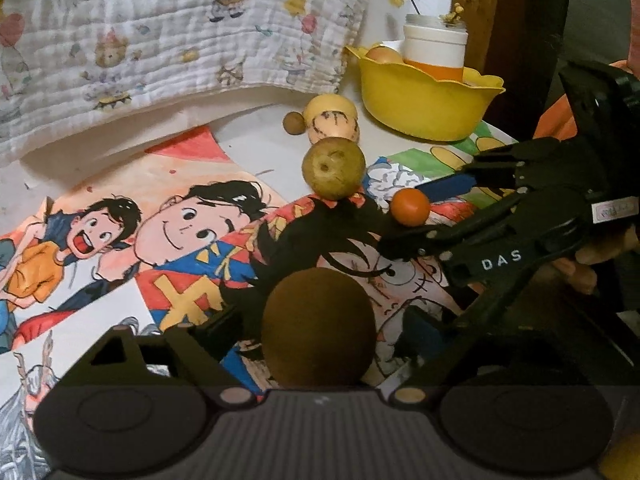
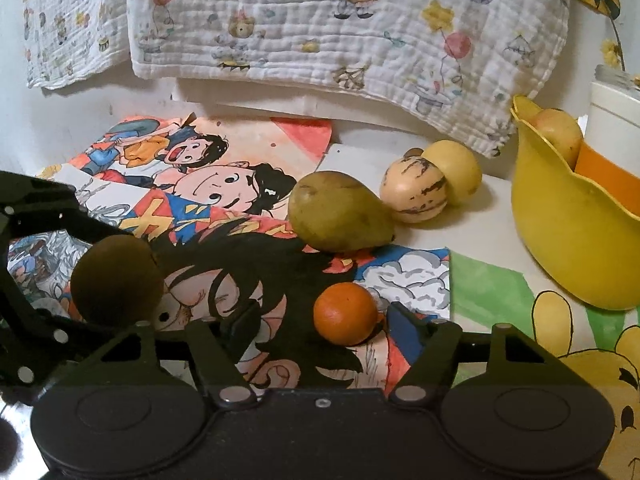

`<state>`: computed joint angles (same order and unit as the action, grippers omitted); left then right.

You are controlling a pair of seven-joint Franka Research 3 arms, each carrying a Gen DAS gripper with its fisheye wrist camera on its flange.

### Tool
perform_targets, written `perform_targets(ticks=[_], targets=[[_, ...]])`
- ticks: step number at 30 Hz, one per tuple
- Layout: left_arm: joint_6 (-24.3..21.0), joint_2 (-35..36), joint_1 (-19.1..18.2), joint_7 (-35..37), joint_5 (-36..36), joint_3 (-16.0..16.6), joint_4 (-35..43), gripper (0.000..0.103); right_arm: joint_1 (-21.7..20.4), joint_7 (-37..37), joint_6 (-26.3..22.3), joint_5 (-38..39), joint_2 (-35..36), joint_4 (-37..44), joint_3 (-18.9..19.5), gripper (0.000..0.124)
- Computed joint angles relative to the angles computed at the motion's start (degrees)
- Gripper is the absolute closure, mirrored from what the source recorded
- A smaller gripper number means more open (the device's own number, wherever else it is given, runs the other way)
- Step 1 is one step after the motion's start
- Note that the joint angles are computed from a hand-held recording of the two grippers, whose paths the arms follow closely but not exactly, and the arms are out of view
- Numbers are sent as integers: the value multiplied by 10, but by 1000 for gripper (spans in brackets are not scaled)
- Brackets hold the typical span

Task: Organize fruits
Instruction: 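Grasp the small orange with the right tool while the left tool grasps the brown kiwi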

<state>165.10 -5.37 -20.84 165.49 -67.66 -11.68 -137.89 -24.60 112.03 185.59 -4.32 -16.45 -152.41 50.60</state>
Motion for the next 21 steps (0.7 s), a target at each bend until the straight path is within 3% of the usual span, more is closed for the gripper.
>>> perform_targets(ticks=[10, 12, 21], targets=[[-6, 4, 3, -3, -2, -1, 5, 32, -21, -20, 21, 36, 1, -5, 26, 72], [2, 4, 1, 4, -16, -3, 6, 39, -19, -25, 19, 42, -2, -5, 26, 74], [21, 6, 1, -23, -2, -9, 4, 43, -26, -31, 17, 50, -8, -7, 36, 88]])
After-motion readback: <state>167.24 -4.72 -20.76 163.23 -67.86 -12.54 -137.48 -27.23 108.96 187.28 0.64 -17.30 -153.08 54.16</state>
